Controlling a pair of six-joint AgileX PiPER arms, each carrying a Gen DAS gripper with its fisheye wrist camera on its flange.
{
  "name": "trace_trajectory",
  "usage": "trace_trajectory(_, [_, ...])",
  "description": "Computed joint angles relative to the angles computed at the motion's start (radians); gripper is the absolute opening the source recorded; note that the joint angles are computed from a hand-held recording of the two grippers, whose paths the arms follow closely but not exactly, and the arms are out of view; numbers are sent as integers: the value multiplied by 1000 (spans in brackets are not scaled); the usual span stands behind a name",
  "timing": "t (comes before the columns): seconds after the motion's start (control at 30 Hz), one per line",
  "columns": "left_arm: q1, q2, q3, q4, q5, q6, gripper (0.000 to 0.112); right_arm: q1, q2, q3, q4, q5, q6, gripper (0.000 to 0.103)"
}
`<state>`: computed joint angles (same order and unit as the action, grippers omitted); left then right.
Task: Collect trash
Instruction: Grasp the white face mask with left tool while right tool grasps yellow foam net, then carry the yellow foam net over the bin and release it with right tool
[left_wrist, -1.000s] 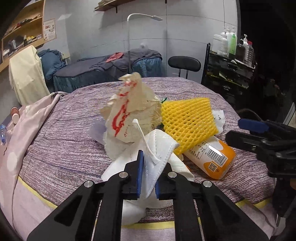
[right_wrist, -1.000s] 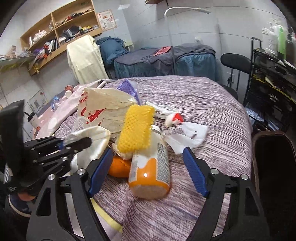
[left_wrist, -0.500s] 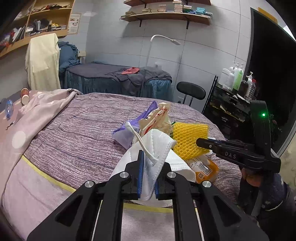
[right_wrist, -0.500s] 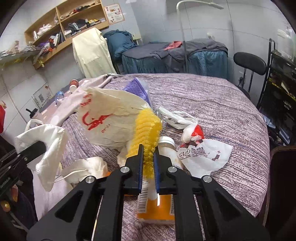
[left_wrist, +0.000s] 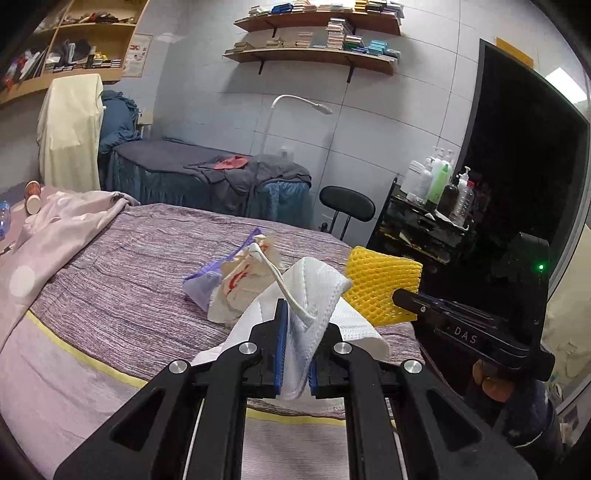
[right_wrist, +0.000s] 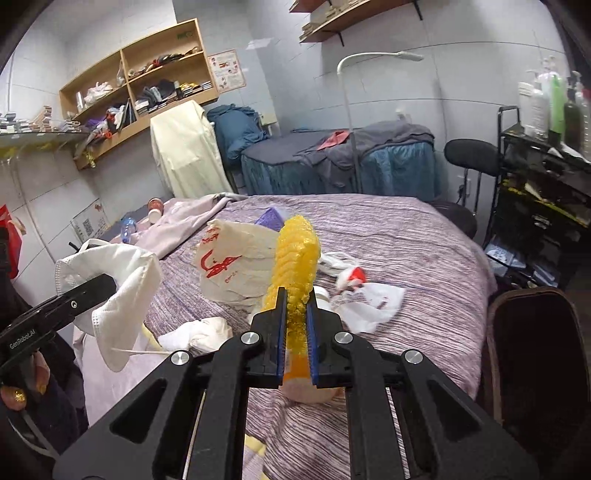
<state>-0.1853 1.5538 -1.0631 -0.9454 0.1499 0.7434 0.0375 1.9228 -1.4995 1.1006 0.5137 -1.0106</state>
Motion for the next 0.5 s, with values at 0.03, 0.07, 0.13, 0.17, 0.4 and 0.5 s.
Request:
trace_trajectory(0.03, [-11, 2, 0, -18, 3, 20, 10, -14, -18, 26, 26, -5, -24, 10])
trace_trajectory(0.07, [-26, 5, -1, -20, 1, 21, 10, -30, -35, 52, 51, -9, -47, 10])
trace_trajectory(0.13, [-54, 16, -8, -53, 6, 51, 10, -64, -69, 102, 95, -18, -90, 10])
trace_trajectory(0.17, [-65, 22, -10, -86, 14, 82, 10, -83, -85, 125, 115, -17, -111, 10])
trace_trajectory(0.4, [-154, 90, -73, -176, 64, 152, 10, -222, -168, 260, 217, -36, -215, 10])
trace_trajectory(0.5, [-187, 131, -114, -146, 87, 121, 10, -293, -190, 305, 247, -36, -248, 10])
